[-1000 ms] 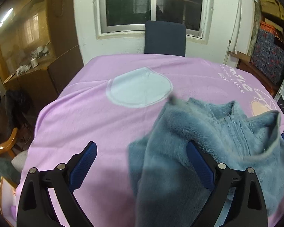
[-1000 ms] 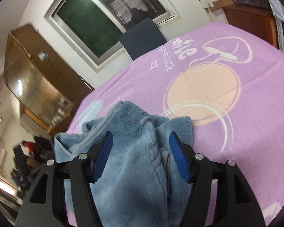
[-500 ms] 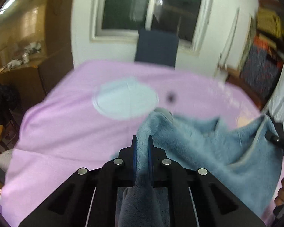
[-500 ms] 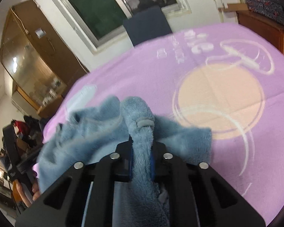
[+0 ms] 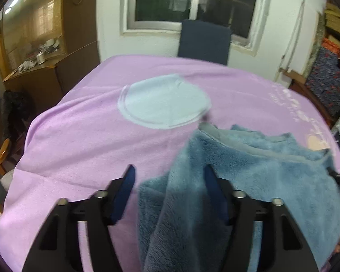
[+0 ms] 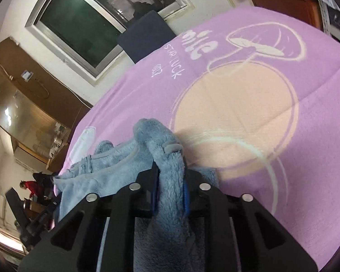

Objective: Fold large clothes

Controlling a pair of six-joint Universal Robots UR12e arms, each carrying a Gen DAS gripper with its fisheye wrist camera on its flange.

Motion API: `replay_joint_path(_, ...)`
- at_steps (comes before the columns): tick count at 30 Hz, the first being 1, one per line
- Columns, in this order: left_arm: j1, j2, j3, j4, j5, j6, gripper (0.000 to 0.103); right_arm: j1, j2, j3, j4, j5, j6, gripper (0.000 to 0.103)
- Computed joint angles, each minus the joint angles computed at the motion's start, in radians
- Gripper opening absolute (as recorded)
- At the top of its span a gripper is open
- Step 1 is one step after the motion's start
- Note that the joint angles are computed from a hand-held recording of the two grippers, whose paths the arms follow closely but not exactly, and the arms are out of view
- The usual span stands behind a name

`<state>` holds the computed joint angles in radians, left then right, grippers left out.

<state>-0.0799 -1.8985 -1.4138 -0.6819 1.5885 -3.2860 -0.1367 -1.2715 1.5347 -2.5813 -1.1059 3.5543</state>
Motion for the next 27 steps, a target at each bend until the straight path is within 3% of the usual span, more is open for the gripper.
replay_joint_path(2,0.007,-0.004,0.004,-0.025,-0.021,-0.016,0.048,-0.001,-0.003,0.004,-0.015,-0.001,0.007,0.019)
replay_joint_path(6,0.02,0.025,-0.027,0.007,-0.033,-0.076,0.047,0.009,-0.035,0.026,-0.099,-0.055,0.01,0.019)
replay_joint_path(11,-0.012,0.056,-0.04,0.105,0.017,-0.024,0.048,0.059,-0.061,0.025,-0.16,-0.193,-0.086,0.02)
replay_joint_path(12,-0.02,0.057,-0.039,0.116,0.027,-0.01,0.051,0.076,-0.061,0.017,-0.155,-0.257,-0.114,0.025)
replay_joint_path(13,-0.028,0.055,-0.037,0.123,0.031,0.003,0.052,0.096,-0.059,0.001,-0.126,-0.354,-0.151,0.04)
replay_joint_path(15,-0.037,0.05,-0.032,0.106,0.034,0.005,0.054,0.102,-0.053,-0.004,-0.115,-0.421,-0.142,0.051)
replay_joint_path(17,-0.035,0.046,-0.028,0.073,-0.018,-0.003,0.054,0.068,-0.055,0.007,-0.08,-0.341,-0.046,0.048)
replay_joint_path(19,-0.035,0.047,-0.03,0.059,-0.073,0.001,0.054,0.03,-0.056,0.027,-0.106,-0.174,0.025,0.03)
replay_joint_path(23,-0.062,0.042,-0.031,0.079,-0.082,0.052,0.054,0.054,-0.055,0.024,-0.143,-0.078,-0.058,0.03)
replay_joint_path(27,-0.089,0.015,-0.018,0.036,-0.044,0.088,0.056,0.115,-0.041,-0.005,-0.069,-0.075,-0.195,0.03)
